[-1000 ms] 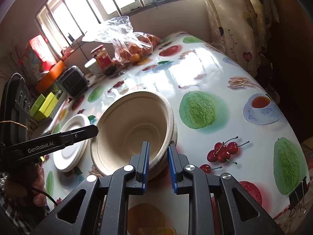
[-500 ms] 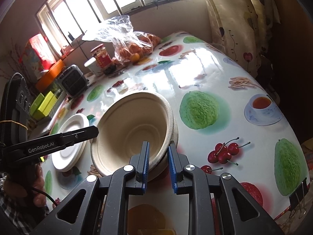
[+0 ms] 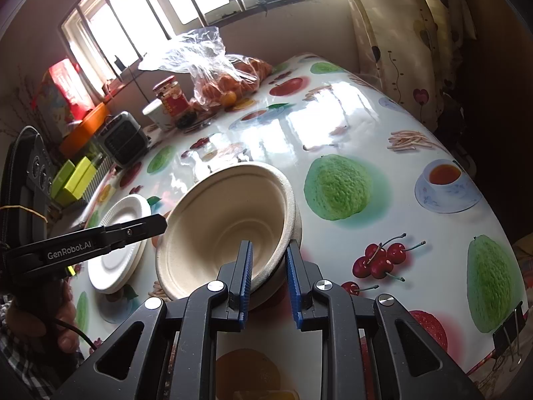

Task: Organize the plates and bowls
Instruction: 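Lower both held bowls into the beige bowl stack, then open both tools to release the bowls onto the stack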

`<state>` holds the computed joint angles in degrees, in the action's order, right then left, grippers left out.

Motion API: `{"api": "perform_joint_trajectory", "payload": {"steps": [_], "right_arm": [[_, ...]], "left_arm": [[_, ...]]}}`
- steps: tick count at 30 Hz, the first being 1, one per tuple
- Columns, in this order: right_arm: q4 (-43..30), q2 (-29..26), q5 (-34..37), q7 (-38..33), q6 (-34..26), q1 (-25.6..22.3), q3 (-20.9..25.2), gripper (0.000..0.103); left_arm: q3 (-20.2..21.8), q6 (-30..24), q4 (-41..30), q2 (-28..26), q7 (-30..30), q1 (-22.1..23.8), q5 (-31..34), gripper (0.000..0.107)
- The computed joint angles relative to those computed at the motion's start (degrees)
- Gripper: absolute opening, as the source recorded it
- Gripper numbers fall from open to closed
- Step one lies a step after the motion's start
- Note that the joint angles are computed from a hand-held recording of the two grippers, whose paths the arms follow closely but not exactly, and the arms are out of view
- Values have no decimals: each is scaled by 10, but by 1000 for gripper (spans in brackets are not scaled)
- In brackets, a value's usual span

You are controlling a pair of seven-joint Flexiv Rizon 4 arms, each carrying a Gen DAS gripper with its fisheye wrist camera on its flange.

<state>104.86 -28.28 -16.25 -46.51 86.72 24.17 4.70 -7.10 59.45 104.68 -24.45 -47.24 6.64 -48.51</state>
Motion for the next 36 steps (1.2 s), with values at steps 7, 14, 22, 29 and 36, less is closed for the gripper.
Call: {"api": "perform_joint_trajectory", "payload": {"steps": [7, 14, 22, 29, 36], "right_arm": [[-4, -3, 3, -4, -3, -7, 4, 29], [-4, -4, 7, -7, 1, -9, 5, 39], [1, -3, 15, -1, 16, -9, 2, 46], [2, -5, 21, 1, 21, -14, 4, 46], [-7, -12, 30, -10, 13, -29, 24, 46]], "left_arm": [[2, -1, -2, -2, -5, -1, 5, 9], [-2, -3, -3, -3, -3, 3, 1, 23], [-2, -12, -4, -6, 5, 5, -7, 25], [-2, -3, -3, -9, 6, 6, -8, 37], [-3, -10, -6, -15, 6, 9, -6, 37]]}}
